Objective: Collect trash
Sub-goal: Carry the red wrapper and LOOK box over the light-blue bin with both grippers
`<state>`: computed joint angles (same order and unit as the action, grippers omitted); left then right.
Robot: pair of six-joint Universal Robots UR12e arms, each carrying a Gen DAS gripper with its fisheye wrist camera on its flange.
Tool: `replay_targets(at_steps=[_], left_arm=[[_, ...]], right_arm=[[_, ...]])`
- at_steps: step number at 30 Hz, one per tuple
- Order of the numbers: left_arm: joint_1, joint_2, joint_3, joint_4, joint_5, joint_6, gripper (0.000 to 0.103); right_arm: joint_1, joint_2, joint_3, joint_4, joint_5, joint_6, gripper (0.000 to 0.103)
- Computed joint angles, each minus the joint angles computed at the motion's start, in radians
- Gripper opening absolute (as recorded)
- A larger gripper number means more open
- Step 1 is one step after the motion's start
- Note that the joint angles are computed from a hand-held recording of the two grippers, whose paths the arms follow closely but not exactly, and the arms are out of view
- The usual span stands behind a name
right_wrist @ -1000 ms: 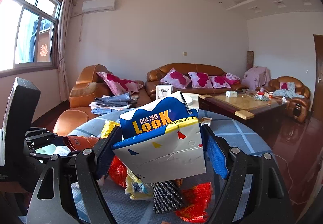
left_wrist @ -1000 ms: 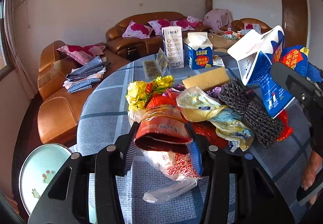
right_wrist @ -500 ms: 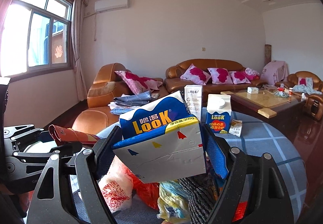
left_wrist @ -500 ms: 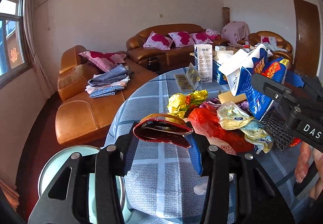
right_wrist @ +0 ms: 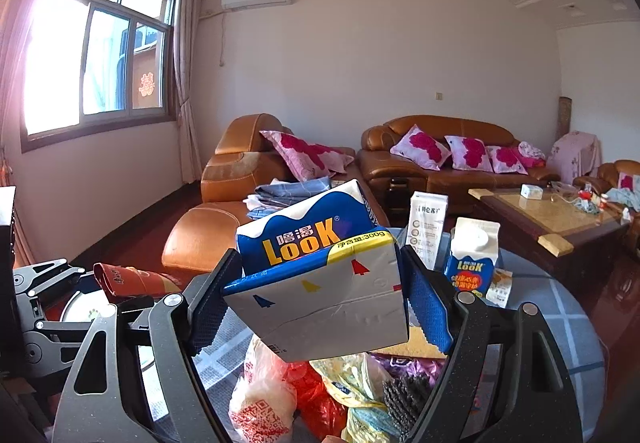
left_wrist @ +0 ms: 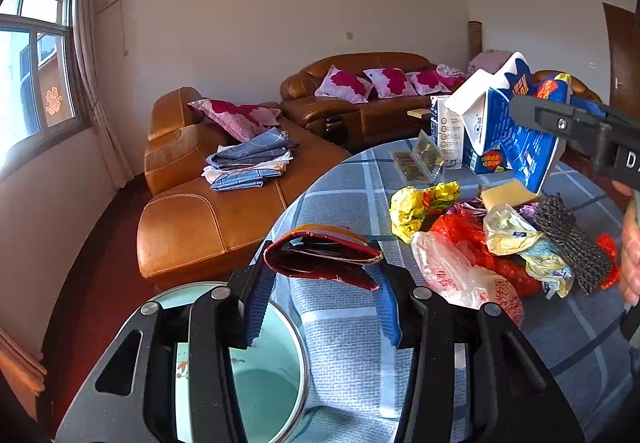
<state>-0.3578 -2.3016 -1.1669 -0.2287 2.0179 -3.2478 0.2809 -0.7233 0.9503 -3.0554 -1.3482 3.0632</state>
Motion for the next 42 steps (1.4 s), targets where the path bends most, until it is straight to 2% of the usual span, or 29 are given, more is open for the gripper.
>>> replay_targets(at_steps=[4,15,21,37,42], left_arm=[[0.007,0.012,-0.020,-0.002,0.030,-0.019,0.045],[0.016,0.041,-0.070,0.006,0.170,-0.024,0.045],[0.021,0.048,-0.085,-0.017,0.226,-0.041,0.045],[0.035,0.068,-0.113,-0.075,0.292,-0.084,0.045],[0.034,0.069,-0.111,-0.072,0.298,-0.082,0.045]], right_arm=[[0.009,0.022,-0.041,0.011,0.016,-0.027,0.078],[0.037,0.131,-0.194,0.101,0.095,0.003,0.078],[0.050,0.162,-0.244,0.139,0.136,-0.036,0.078],[0.058,0.193,-0.299,0.217,0.208,-0.144,0.079],[0.065,0.202,-0.330,0.294,0.223,-0.215,0.079]])
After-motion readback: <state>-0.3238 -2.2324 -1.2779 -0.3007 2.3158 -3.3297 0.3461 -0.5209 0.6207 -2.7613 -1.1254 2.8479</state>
